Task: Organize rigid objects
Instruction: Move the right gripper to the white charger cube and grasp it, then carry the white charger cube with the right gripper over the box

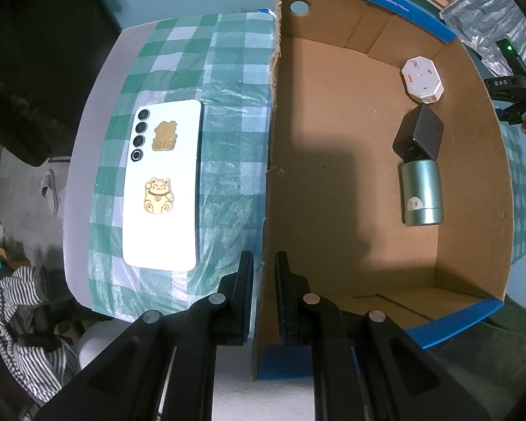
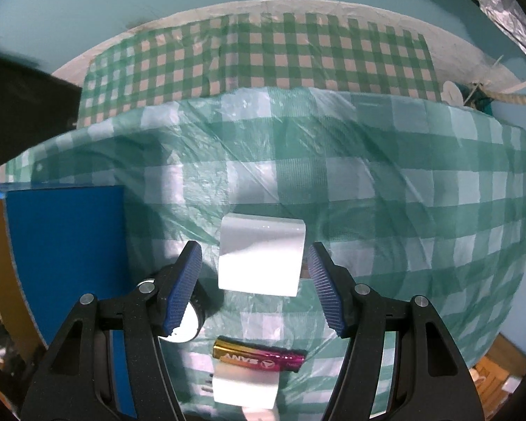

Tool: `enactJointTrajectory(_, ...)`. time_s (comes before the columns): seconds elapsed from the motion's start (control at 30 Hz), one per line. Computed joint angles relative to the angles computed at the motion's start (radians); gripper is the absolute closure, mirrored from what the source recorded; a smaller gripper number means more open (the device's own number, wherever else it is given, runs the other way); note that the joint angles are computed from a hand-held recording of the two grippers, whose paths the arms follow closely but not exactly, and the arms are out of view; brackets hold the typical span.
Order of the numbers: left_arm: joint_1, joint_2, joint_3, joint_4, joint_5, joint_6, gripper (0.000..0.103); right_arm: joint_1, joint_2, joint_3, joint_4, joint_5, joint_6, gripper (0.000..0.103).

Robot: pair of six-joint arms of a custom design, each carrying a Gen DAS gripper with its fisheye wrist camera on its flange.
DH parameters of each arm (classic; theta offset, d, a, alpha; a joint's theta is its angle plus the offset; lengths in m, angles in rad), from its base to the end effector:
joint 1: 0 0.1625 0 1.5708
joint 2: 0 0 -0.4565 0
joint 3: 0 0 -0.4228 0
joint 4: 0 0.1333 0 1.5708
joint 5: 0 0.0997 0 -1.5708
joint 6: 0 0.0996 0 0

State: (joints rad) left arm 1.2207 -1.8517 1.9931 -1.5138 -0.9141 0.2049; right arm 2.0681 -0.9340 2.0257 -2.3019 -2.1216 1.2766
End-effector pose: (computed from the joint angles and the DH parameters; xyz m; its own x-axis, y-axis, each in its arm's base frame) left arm 0.0540 -0.4181 0.4445 -0.6196 0.5640 -0.5459 0.4722 0.8234 0.3148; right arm 0.3240 -0.4268 0.0397 -0.6188 0.6221 0.4797 0.5030 0.7828 -0.3664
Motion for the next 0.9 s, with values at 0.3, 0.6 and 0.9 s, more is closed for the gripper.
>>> enactJointTrajectory(0.3,-0.001,0.002,-0.001,0.004,0.002,-0.005,0.091,-0.01,0.024,-0.001,-0.005,-0.011,0.022,0.041)
enactJointTrajectory(0.6,-0.002,0.003,-0.001,0.003,0.001,-0.006,0.091,0.015,0.05,-0.031,0.062,-0.063,-0.01,0.053)
enactJointTrajectory(0.9,-0.004,0.006,-0.003,0.003,0.0,0.008,0.091,0.057,0.065,-0.063,0.099,-0.072,-0.124,0.053)
